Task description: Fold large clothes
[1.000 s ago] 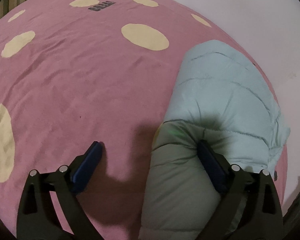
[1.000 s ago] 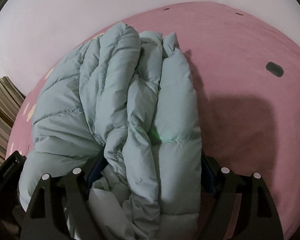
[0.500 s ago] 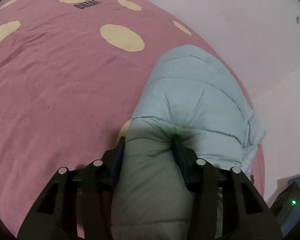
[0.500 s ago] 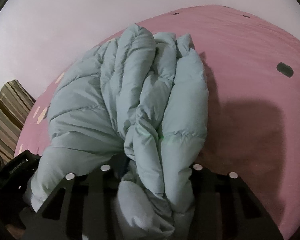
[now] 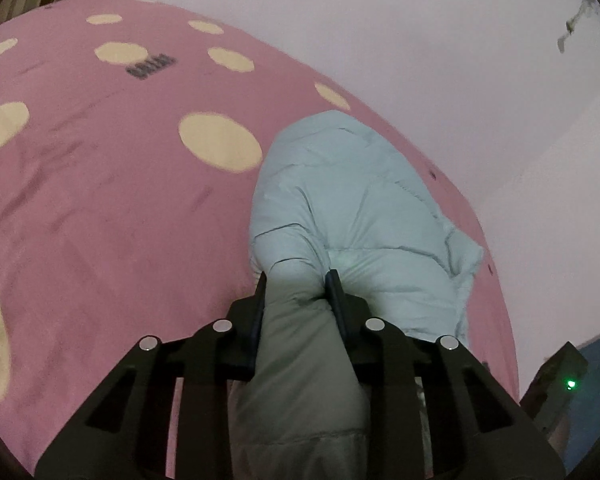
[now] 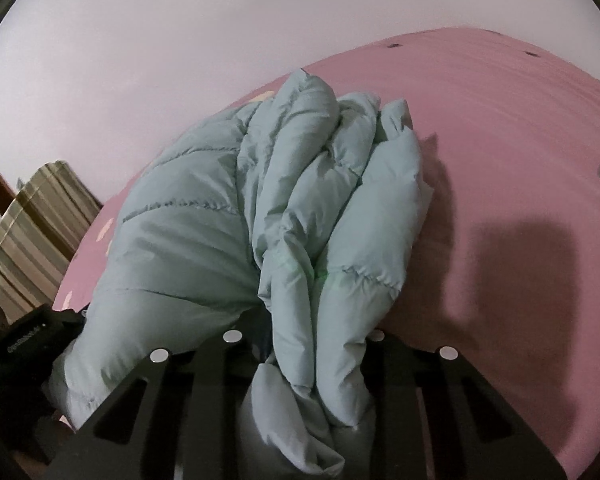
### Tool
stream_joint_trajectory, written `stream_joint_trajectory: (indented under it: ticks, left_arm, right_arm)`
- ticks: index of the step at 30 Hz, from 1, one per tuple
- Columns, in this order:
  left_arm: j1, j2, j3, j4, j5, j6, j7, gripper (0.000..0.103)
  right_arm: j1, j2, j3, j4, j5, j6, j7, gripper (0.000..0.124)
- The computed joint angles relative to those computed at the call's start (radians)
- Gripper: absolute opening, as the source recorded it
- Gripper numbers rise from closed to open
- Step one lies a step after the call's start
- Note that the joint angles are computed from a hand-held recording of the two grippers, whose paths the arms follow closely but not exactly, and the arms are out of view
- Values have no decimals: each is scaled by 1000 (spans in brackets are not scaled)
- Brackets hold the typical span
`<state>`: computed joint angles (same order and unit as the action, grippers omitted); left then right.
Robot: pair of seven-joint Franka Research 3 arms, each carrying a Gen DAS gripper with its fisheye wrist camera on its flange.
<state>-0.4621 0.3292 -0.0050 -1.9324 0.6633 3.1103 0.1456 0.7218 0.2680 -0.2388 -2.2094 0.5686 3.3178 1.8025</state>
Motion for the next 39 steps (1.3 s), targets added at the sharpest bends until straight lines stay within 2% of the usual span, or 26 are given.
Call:
stream_joint_trajectory:
  ticks: [3,6,9,11,14,15,16,21,33,36,37,39]
  left_arm:
    - [-5,-25,42,-17,24,10,-41,27]
    - [15,-41,63,-24,45,12,-63,27]
    - [53,-47,54,-32,48,9,-68,27]
    - [83,-46,36,-38,33,3,-57,27]
    - [161,-27,-41,-43,-47,-11,27,27]
    - [199,-18,-82,-49,-93,-15,73,27]
    - [210,-15,-93,-57,-117,-17,100,27]
    - [176,5,-56,-53,-144,-29,145,27]
    - [102,13,22,-41,-99,-45,103,28]
    - [75,-2,47,-36,-34,-83,65,33]
    - [69,-8,54,-34,-7,-107,46,39]
    - [88,-20,37,-40,18,-128,28,47]
  right_arm:
    - [-63,32,75,69,-31,-9,-1,24]
    - [-77,70,98,135,-62,-19,2,24]
    - [-103,117,129,211,-97,-46,10,24]
    - [-115,147,143,255,-120,-68,22,24]
    - [-101,184,127,296,-159,-110,57,24]
    - [-83,196,103,310,-174,-127,78,24]
    - [-58,204,75,313,-191,-138,102,24]
    - [-48,207,51,303,-259,-159,167,24]
    - [-9,230,-8,342,-383,-194,313,27]
    - [-10,227,-11,342,-408,-202,336,31]
    - [-9,224,-14,337,-414,-202,346,34]
    - [-31,210,10,323,-414,-192,352,39]
